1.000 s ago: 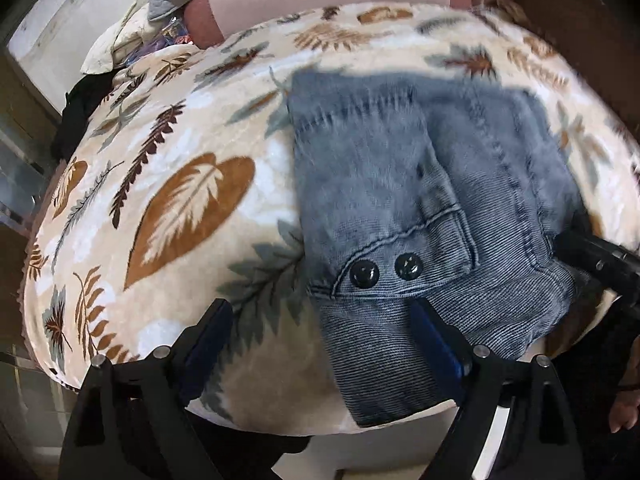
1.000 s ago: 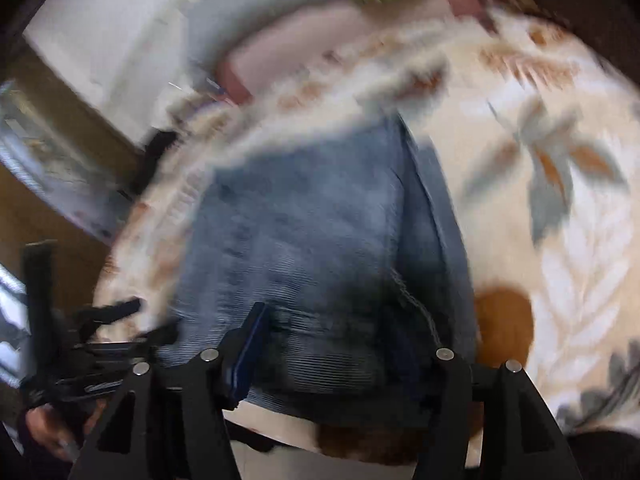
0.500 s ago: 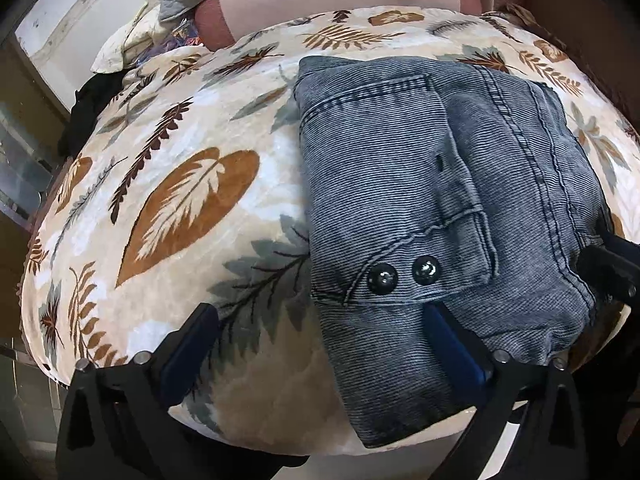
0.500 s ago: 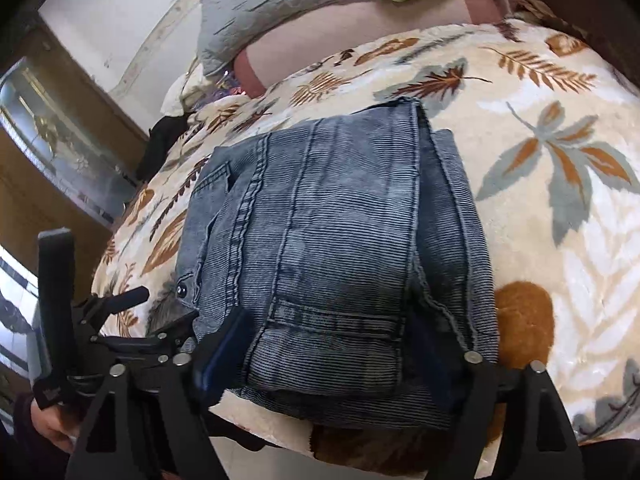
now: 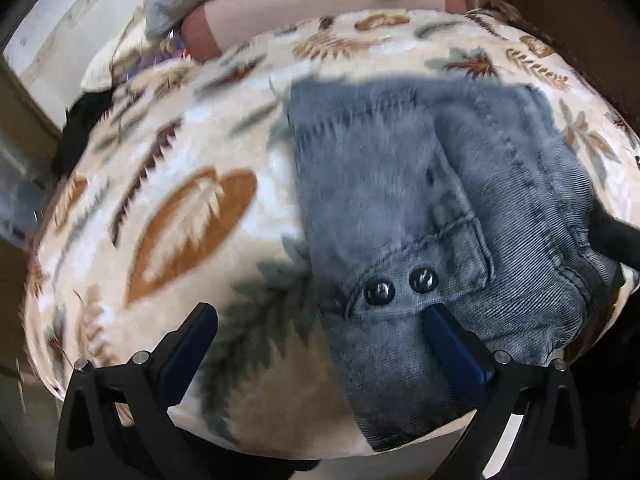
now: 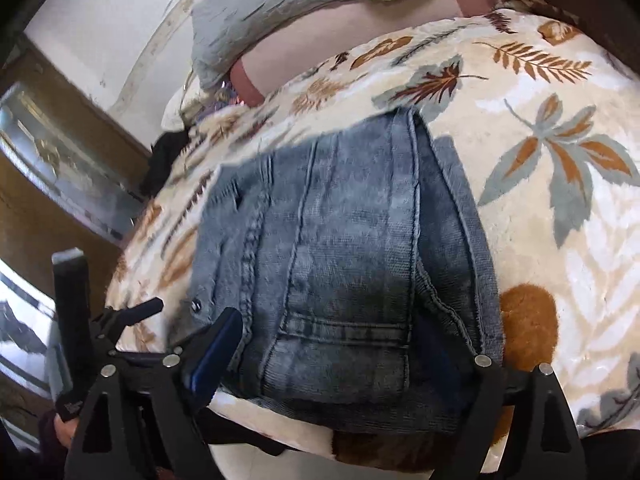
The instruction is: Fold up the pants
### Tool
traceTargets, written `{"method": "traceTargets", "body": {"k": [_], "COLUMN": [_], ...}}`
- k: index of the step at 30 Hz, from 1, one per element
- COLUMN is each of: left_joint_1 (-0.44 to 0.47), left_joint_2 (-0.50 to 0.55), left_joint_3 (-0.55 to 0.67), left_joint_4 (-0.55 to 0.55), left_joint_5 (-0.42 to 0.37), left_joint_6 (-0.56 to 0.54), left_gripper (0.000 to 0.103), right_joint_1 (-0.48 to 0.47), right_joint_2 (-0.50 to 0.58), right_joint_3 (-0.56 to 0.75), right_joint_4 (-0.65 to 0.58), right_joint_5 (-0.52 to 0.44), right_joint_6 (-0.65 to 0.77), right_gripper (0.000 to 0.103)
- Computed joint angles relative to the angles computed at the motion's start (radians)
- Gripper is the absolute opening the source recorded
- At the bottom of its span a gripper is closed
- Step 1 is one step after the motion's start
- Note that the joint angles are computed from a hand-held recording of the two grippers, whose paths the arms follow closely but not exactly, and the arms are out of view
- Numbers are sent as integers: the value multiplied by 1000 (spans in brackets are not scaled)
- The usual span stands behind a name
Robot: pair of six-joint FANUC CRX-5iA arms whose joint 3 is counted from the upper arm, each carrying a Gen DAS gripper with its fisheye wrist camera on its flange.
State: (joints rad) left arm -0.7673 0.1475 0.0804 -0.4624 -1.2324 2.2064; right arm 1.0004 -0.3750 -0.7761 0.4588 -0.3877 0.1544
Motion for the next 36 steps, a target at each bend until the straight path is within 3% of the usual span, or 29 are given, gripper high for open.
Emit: {"method": "traceTargets", "body": {"k": [4,5,6,8,9,12,15,17,19,25,28,30,36], "left_joint_1": [3,8,16,44,66,108,134,141,140,104,93,80,43], "left_joint_2": [-9,10,38,79,108,160,228,257,250,200,123,78,45], "left_joint_3": [66,96,135,178,202,232,260,263,248,246,174,131,64], "left_joint_4": [-69,-81,-92,-70,-42,29,96,120,116,83,95,104,142], "left_joint_5": [8,-11,-39,-43,-44,-30,-44,-42,-24,-79,-36,-14,10], "left_joint_6": [-4,-4,-7,-31,-45,-42,-60,-61,-41,-43,-36,-43,-72], "left_gripper": [103,103,103,103,103,103,103,103,103,103,103,103,103], "right_joint_1": [-47,-59,-70,-94,-108,-129,-159,-171,-159,-108,-86,-49,32], "right_joint_2": [25,46,67,125,156,219,286,278,280,195,127,84,31], "right_joint_3": [23,41,59,114,138,180,252,244,241,135,69,35,19], "right_joint_4": [145,180,201,181,169,110,-129,-163,-120,133,205,249,221], "right_joint_5": [-8,-24,-32,-48,-45,-37,-48,-18,-34,-37,-18,-54,-171], "right_joint_6": [-74,-84,-82,-33,-16,49,237,255,248,39,-61,-121,-123], "right_gripper": [88,81,64,43,41,41,42,41,41,43,43,43,43]}}
